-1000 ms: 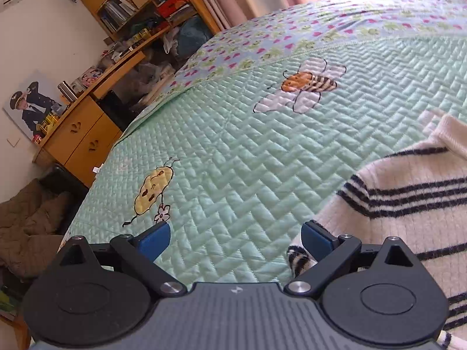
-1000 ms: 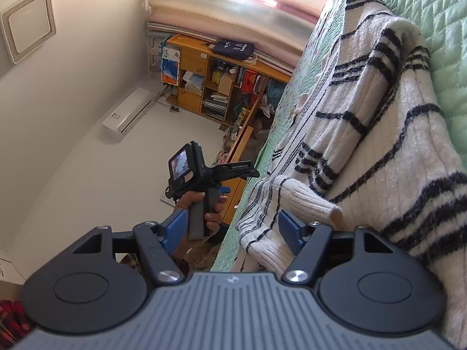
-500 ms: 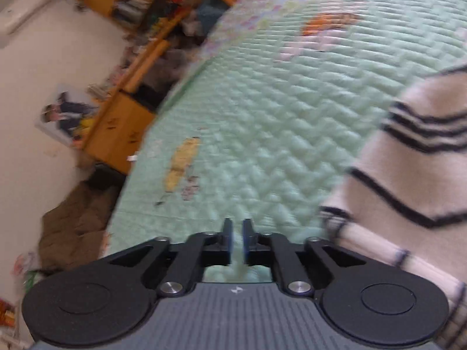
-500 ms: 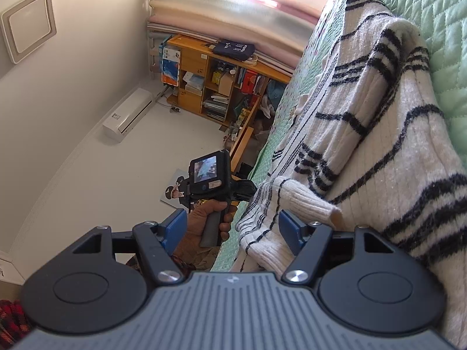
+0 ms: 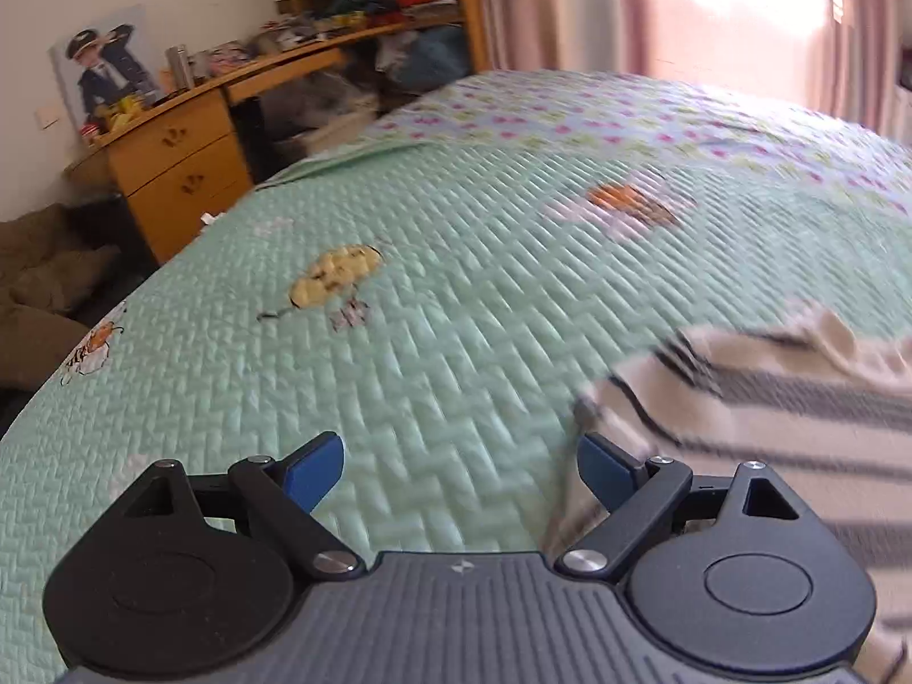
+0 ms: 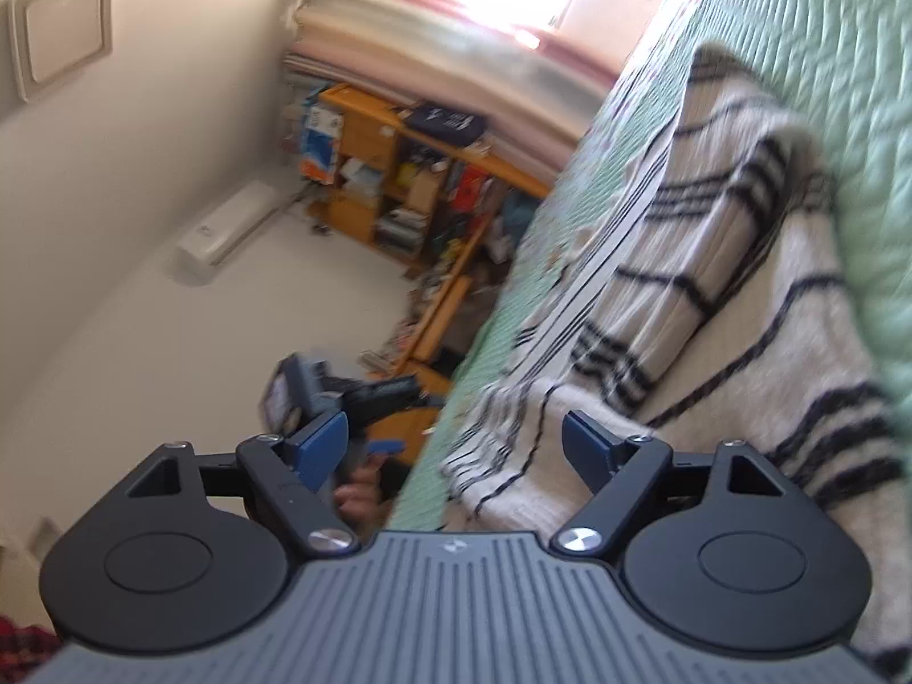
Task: Fold clothes
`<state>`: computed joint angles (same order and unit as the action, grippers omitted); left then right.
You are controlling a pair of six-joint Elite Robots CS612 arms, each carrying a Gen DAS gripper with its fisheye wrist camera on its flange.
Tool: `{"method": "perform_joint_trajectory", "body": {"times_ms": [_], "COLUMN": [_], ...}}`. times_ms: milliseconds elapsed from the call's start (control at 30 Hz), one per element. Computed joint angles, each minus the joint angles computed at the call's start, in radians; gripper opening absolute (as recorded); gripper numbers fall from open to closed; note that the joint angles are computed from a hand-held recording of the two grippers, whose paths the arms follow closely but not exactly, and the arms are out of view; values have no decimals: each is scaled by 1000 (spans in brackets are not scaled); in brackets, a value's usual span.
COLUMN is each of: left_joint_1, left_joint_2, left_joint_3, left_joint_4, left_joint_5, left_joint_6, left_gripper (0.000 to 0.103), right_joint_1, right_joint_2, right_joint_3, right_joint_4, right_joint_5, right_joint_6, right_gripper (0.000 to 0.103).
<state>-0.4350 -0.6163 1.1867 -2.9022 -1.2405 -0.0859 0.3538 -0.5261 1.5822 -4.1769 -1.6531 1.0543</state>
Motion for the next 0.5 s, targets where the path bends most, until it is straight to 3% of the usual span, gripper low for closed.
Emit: {"method": "perform_joint_trajectory", "body": {"times_ms": [67,167,333,433,500], "left_joint_1": [-2,5,30,38,37], "left_joint_2": [-38,-95,-162,-185,-198], "left_joint_3": [82,189,318,377,412], "left_joint_4": [-49,-90,-107,-118,-126], "left_joint_5": [-45,-131,-276,-321,-328], "left_joint_6": [8,-16,-78,-82,-67], "left_gripper": [90,90,91,91,91], "right_joint_1": [10,4,9,15,9], "right_joint_2": [-31,-72,-136,-139,-135], "right_joint_3": [25,48,38,35,44], "right_joint_4": [60,193,540,564,531], "right_joint_5": [-61,-59,-53,-66,-54], "right_joint_6": [-32,-87,-318,-347,-312], "right_gripper": [89,89,89,89,78]}}
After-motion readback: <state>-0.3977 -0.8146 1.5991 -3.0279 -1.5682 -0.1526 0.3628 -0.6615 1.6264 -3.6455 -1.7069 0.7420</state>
